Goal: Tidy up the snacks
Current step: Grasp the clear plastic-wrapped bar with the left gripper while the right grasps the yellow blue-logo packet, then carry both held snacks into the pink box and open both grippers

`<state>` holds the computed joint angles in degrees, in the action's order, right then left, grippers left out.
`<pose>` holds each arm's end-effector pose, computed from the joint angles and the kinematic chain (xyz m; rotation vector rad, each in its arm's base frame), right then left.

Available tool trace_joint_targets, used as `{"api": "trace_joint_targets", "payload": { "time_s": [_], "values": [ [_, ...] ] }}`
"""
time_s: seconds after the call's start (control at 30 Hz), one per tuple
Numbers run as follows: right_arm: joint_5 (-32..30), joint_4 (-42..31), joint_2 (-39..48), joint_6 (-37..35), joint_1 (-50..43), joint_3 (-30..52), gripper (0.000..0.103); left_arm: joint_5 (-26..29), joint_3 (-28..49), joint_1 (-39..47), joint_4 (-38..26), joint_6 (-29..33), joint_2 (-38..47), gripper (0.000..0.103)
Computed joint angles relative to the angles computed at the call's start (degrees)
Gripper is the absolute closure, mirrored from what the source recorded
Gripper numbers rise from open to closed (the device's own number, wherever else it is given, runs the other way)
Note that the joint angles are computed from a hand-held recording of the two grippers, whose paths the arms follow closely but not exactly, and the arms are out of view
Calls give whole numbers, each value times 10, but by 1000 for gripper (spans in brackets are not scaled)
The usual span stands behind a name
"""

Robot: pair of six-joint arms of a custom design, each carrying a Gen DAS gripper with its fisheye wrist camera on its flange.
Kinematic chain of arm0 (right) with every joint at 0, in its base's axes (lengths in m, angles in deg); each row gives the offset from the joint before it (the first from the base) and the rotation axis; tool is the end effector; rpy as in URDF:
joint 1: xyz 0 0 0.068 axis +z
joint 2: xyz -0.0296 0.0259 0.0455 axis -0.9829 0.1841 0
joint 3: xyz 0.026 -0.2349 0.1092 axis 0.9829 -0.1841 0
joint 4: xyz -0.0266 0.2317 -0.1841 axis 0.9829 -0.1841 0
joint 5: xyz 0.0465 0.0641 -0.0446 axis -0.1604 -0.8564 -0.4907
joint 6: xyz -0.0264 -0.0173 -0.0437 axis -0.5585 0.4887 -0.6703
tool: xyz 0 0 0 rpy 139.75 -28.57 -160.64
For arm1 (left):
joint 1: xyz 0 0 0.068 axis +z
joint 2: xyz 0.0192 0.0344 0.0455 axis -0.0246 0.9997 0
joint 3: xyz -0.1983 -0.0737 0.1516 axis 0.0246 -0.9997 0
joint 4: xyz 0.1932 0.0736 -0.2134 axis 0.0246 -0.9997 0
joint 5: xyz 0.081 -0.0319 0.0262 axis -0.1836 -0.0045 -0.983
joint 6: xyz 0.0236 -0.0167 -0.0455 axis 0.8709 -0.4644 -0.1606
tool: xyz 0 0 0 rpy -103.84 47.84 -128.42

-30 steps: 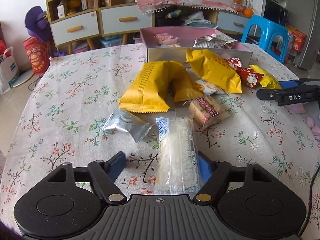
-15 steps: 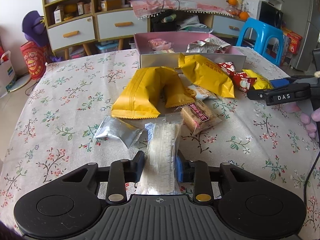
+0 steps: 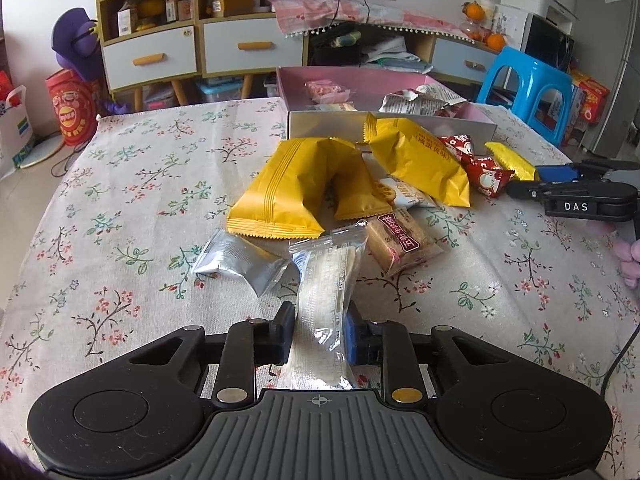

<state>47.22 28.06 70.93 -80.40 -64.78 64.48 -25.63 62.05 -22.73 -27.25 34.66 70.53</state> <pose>0.3253 0.0800 0.0861 -0.1939 2.2362 0.0004 0.3098 -0.1231 0.0336 0.4406 2.3521 -0.2598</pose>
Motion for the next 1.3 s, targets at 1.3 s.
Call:
{"api": "trace_joint_targets", "payload": {
  "time_s": [1.3],
  "values": [
    [-65, -70, -74, 189, -40, 44, 94, -21, 62, -31, -103, -12, -23, 74]
  ]
}}
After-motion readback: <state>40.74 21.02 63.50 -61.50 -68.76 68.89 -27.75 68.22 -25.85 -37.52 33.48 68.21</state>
